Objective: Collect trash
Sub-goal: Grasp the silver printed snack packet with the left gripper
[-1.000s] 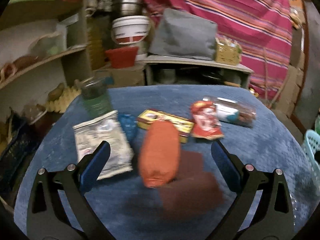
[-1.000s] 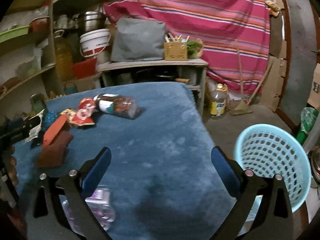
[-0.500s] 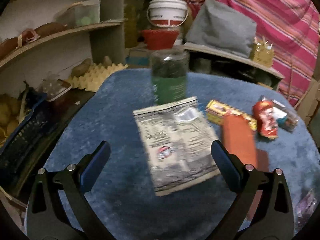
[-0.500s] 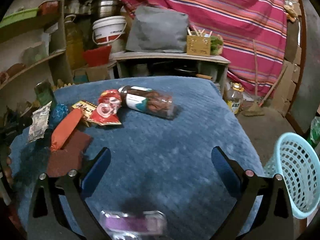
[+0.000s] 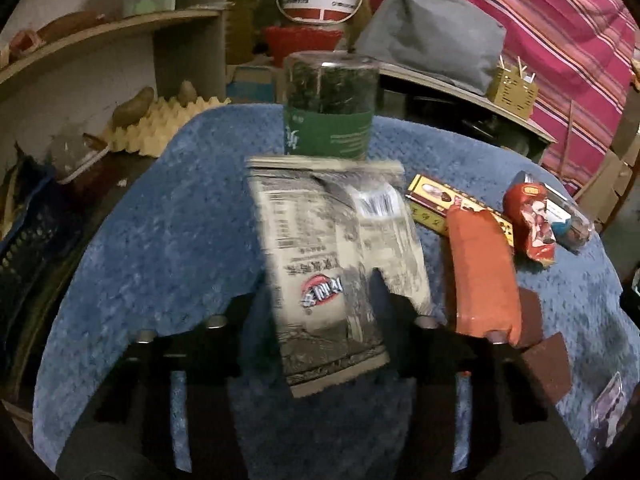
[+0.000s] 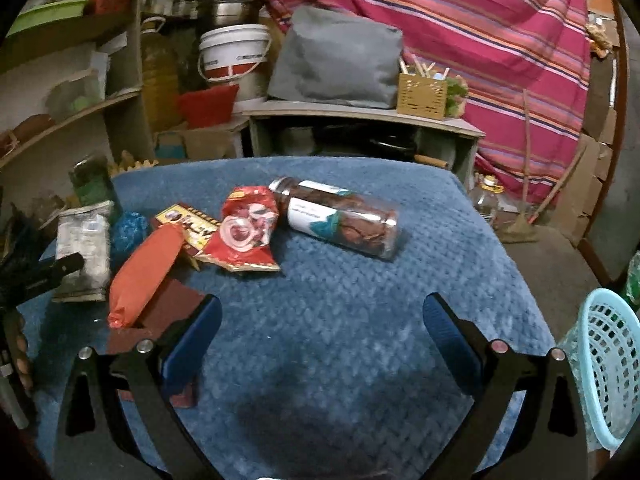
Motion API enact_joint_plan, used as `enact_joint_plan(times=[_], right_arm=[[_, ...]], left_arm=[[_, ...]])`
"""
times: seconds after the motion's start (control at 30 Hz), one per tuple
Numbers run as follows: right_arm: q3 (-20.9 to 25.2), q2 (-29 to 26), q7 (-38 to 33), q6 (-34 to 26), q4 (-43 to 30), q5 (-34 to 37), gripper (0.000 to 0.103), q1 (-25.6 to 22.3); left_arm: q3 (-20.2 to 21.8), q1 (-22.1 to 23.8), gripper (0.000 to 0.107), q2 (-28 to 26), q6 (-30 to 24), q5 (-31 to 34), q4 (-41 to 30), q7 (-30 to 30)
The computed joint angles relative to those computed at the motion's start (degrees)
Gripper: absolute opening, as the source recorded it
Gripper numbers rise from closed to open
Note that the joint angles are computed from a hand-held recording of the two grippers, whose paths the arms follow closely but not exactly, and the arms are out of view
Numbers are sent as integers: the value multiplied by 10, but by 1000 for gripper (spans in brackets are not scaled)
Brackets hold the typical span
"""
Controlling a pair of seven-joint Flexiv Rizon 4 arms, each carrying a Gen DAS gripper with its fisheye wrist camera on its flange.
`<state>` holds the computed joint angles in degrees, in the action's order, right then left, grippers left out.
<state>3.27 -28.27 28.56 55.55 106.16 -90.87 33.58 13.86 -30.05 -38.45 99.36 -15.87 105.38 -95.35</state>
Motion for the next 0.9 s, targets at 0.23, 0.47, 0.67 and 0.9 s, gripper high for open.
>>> enact_joint_plan(times=[0.23, 0.47, 0.67, 0.9], right_arm=[[0, -13, -41, 21, -20, 37, 98, 0], [-16, -31, -62, 48, -42, 63, 98, 11], [-28, -46, -110, 33, -66, 98, 98, 26], [-40, -62, -155, 34, -91, 140, 98, 35]], left_arm=[[-77, 64, 11, 30, 55, 14, 35, 23], [-88, 70, 11, 29, 40, -3, 31, 41], [-90, 67, 11, 23, 34, -6, 23, 47], [-113, 81, 18, 12, 13, 3, 4, 47]])
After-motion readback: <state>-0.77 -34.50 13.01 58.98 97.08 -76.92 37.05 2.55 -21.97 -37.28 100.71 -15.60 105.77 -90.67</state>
